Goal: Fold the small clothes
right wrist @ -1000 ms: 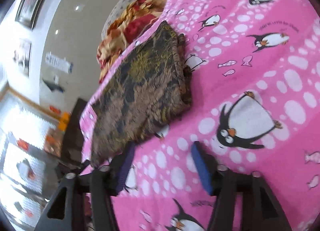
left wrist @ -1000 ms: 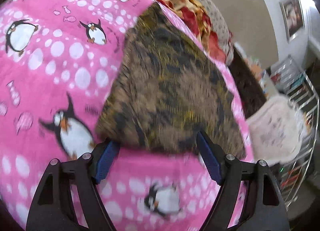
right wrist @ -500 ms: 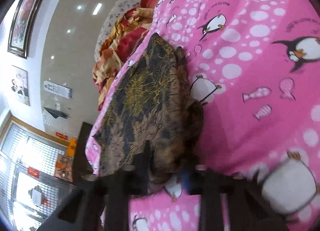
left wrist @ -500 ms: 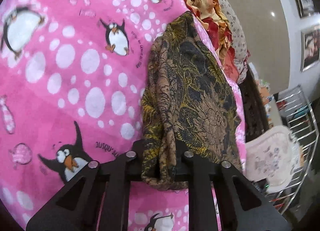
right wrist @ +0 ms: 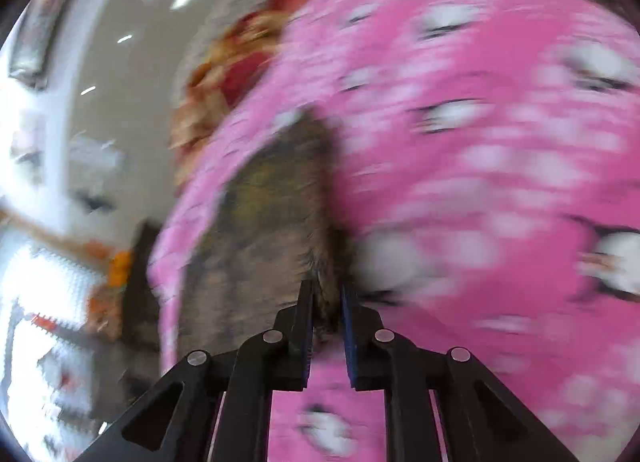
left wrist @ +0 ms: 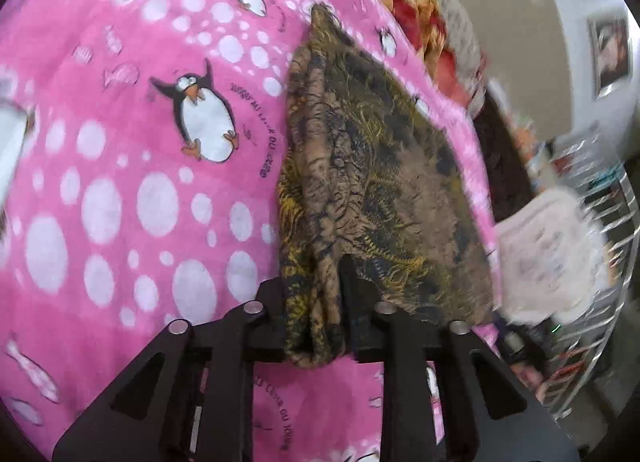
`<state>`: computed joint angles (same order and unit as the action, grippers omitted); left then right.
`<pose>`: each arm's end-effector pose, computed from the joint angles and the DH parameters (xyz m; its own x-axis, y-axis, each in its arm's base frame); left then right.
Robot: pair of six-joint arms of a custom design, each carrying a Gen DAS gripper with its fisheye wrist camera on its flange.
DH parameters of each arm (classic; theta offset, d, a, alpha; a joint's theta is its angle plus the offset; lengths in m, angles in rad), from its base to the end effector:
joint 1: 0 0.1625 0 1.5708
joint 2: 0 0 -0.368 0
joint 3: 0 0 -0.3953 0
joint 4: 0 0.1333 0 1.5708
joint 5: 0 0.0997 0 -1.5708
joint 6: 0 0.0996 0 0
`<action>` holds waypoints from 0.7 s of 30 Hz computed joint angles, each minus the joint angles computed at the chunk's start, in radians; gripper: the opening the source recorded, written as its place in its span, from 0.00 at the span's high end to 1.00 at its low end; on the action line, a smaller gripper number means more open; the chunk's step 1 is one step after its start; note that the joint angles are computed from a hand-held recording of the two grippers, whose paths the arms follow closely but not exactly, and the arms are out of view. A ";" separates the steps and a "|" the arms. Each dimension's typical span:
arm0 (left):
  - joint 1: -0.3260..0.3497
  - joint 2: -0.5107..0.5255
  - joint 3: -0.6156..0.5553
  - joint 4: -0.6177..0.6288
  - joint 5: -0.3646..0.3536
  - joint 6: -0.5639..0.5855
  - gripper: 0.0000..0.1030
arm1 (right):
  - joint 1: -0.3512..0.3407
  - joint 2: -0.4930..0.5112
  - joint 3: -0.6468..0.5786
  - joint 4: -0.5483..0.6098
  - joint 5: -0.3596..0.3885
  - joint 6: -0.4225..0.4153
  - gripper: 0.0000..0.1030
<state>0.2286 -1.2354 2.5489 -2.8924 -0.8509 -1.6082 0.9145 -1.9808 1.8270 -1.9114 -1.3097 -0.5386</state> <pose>-0.2686 -0.2668 0.0536 -0.9667 -0.2538 0.0327 -0.2119 0.7221 -0.6585 -0.1043 -0.3960 0.5232 -0.9967 0.0650 0.0483 0.0301 0.8513 -0.5239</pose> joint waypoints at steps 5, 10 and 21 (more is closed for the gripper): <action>-0.010 0.045 0.013 -0.090 0.042 0.006 0.68 | 0.190 -0.027 0.045 -0.252 -0.173 0.010 0.78; -0.044 0.045 -0.099 0.297 0.137 -0.094 0.89 | 0.562 0.133 0.084 -0.312 -0.369 -0.111 0.54; -0.063 0.243 -0.338 0.396 0.311 0.350 0.90 | 0.881 0.815 -0.305 -0.040 -0.447 0.032 0.46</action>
<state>0.1658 -0.9927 2.2112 -2.4961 -0.5396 -1.2584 1.7955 -1.1659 1.5217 -1.9515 -1.7569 -0.5068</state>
